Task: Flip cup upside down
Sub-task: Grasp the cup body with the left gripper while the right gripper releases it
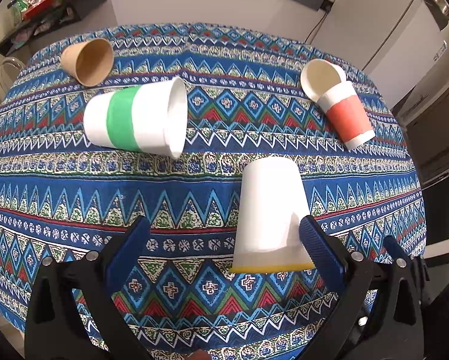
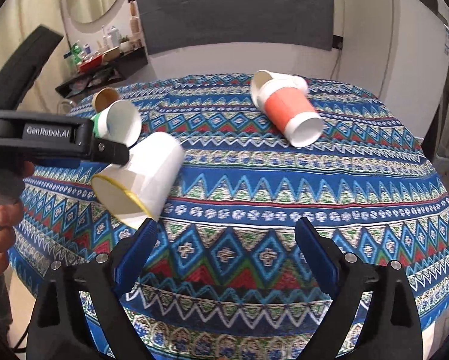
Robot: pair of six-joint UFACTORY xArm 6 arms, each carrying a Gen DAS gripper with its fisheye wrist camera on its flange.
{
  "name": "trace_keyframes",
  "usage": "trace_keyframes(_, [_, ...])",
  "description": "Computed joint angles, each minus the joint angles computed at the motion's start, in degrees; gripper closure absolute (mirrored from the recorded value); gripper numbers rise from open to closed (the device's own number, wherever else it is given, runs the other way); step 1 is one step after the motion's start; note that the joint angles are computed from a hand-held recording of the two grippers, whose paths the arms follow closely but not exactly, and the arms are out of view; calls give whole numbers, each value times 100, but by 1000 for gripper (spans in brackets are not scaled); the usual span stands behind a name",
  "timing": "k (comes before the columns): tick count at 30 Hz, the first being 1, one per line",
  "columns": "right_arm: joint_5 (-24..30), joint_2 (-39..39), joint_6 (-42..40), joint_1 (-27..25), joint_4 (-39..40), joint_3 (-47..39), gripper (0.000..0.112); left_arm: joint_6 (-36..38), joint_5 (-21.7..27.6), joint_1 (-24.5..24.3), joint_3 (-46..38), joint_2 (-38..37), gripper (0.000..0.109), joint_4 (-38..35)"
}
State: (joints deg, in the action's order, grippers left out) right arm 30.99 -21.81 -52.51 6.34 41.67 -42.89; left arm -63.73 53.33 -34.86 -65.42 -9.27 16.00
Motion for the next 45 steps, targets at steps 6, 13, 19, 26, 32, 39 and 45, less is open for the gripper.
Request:
trace_keyframes(6, [1, 397, 379, -258, -218, -256, 23, 294, 145, 26, -366, 339, 11, -359])
trace_keyframes(13, [323, 839, 563, -534, -198, -568, 23, 436, 65, -29, -599, 663, 11, -590])
trace_keyframes(19, [377, 963, 530, -512, -269, -611, 23, 402, -7, -71, -579, 747, 13, -579])
trace_keyframes(26, [266, 930, 520, -368, -402, -516, 23, 536, -132, -90, -408, 669, 38, -612])
trace_keyframes(32, [207, 858, 453, -304, -393, -434, 23, 316, -232, -187, -146, 405, 40, -292])
trace_keyframes(39, [91, 734, 460, -180, -461, -292, 23, -270, -150, -360, 147, 55, 40, 637])
trace_keyframes(45, [19, 652, 357, -94, -480, -202, 23, -1048, -287, -557, 422, -133, 40, 1863])
